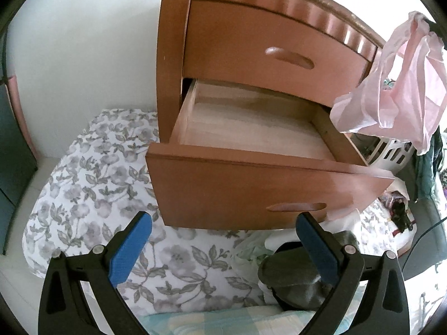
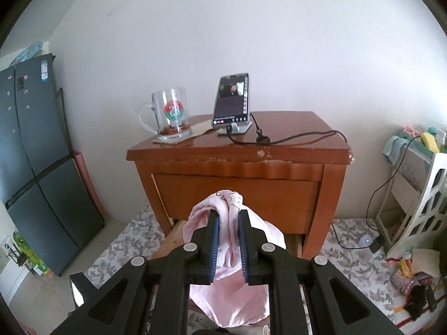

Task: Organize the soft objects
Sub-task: 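Lift the pink garment up out of the drawer with the right gripper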

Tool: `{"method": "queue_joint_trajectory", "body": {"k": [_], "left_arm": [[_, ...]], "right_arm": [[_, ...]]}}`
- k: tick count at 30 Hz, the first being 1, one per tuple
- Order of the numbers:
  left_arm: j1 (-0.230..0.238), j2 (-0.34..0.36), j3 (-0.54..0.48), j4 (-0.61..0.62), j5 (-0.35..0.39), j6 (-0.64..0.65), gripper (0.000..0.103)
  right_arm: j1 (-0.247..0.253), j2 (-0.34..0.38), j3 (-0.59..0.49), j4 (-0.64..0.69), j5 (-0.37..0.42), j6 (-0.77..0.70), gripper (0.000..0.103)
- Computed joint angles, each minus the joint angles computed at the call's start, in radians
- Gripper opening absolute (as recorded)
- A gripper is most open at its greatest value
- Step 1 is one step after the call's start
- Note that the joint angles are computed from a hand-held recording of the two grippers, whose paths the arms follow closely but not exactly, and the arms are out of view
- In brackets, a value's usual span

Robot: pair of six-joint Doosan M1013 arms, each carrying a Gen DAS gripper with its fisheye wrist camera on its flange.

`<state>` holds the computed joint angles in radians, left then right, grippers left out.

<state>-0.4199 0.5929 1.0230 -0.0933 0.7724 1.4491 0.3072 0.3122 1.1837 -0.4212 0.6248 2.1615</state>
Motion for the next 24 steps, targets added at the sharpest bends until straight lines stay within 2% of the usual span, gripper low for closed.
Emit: {"method": "queue_joint_trajectory", "body": {"k": [15,24], "left_arm": [[-0.011,-0.078,0.074,0.048,-0.058,-0.028,0.103],[-0.022,-0.108,0.107,0.074,-0.072,-0.031,0.103]], "right_arm": [[0.038,-0.09,0.086,-0.104,-0.031,0.104,0.014],[0.044,-0.123,0.133,-0.109,-0.047,0.129,0.014]]}}
